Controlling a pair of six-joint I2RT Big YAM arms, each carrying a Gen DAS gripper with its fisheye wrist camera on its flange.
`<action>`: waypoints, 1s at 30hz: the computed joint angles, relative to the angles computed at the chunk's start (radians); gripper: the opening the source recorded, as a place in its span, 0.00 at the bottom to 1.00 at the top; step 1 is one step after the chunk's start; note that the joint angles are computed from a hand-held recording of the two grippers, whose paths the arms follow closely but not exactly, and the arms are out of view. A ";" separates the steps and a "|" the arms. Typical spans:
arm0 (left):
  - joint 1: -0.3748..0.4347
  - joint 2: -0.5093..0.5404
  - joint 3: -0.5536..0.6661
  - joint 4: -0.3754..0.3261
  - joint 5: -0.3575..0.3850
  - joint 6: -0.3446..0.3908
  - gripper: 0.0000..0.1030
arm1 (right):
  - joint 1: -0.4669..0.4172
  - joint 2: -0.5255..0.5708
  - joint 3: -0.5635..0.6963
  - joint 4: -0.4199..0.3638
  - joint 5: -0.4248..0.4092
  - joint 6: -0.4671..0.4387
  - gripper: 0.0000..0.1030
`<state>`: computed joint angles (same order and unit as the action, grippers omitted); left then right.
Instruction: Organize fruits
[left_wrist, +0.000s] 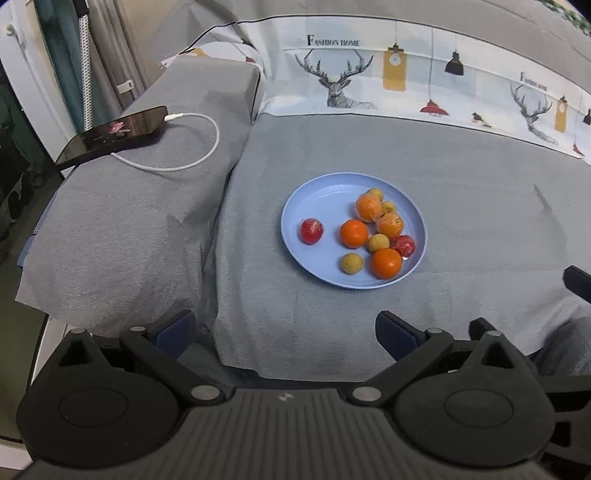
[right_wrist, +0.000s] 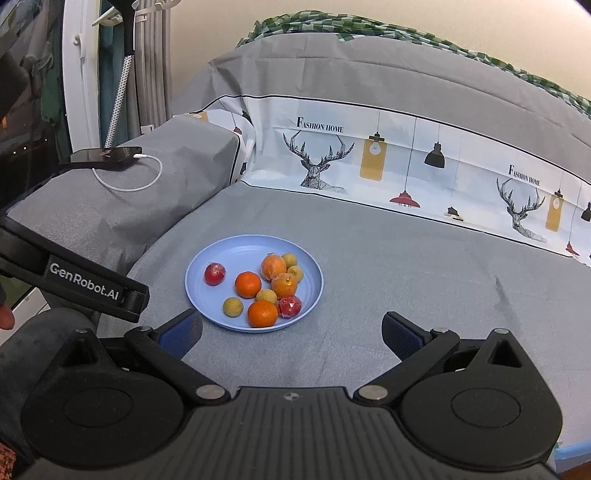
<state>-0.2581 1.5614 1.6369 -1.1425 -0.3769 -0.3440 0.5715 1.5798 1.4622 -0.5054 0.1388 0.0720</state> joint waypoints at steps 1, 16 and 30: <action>0.001 0.003 0.002 -0.002 -0.003 0.000 1.00 | 0.000 0.000 0.000 0.001 0.000 -0.001 0.99; 0.004 0.012 -0.002 -0.004 -0.020 0.008 1.00 | -0.004 0.009 0.016 -0.014 -0.006 0.006 0.99; -0.002 0.024 0.005 -0.014 -0.026 0.005 1.00 | -0.009 0.015 0.022 -0.015 -0.012 0.007 0.99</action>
<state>-0.2600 1.5850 1.6424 -1.1562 -0.4026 -0.3394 0.5622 1.5950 1.4846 -0.5203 0.1268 0.0794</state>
